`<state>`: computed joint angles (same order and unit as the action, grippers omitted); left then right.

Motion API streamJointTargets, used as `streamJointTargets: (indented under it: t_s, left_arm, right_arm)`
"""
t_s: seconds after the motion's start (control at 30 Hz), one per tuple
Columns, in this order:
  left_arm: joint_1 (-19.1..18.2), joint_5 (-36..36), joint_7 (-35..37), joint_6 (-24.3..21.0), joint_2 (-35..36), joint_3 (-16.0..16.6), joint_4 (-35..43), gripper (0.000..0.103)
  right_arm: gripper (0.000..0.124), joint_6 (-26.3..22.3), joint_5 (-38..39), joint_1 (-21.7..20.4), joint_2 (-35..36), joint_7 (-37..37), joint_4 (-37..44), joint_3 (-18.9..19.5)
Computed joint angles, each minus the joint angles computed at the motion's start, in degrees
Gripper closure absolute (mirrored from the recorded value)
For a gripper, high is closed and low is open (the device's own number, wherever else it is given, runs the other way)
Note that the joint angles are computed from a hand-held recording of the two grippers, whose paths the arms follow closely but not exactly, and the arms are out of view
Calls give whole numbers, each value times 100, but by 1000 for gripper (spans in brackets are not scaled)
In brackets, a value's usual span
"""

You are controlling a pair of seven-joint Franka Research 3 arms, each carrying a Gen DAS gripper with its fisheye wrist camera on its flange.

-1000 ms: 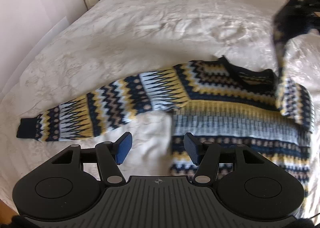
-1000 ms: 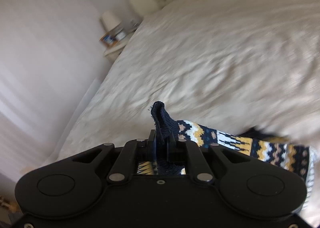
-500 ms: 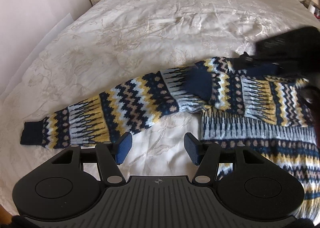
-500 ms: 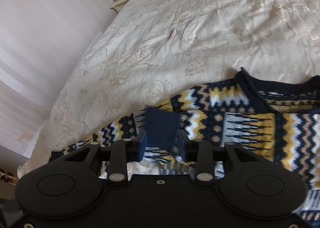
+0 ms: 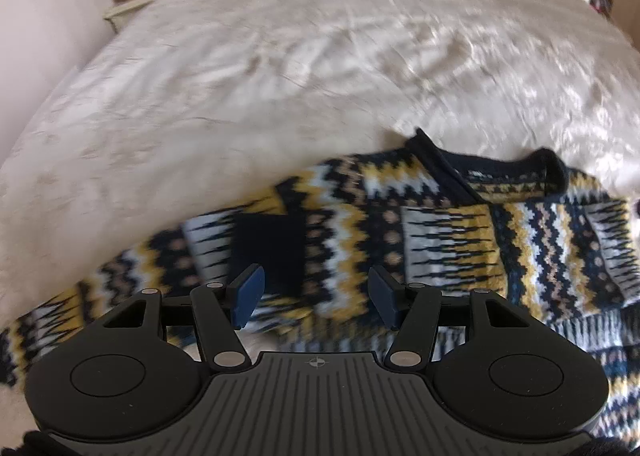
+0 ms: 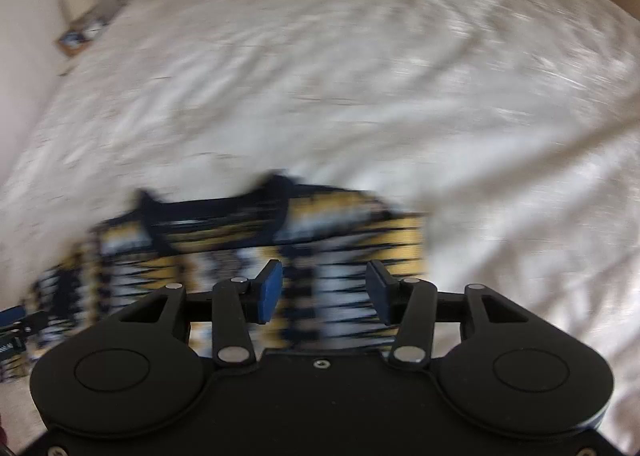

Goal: Fold small clothes
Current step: 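Fold the held sleeve across the sweater body, then open the right gripper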

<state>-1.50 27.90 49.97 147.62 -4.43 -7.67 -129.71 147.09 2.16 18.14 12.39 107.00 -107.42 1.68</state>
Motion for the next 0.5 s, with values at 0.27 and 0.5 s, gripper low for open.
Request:
streamJointTargets:
  t_s: [0.27, 0.5]
  left_arm:
    - [-182, -286, 284, -380, 1065, 24, 451, 45]
    - [-228, -273, 46, -430, 899, 33, 403, 47]
  right_arm:
    - [59, -19, 304, -321, 585, -397, 368, -71]
    - [112, -164, 1251, -614, 933, -1479, 593, 223]
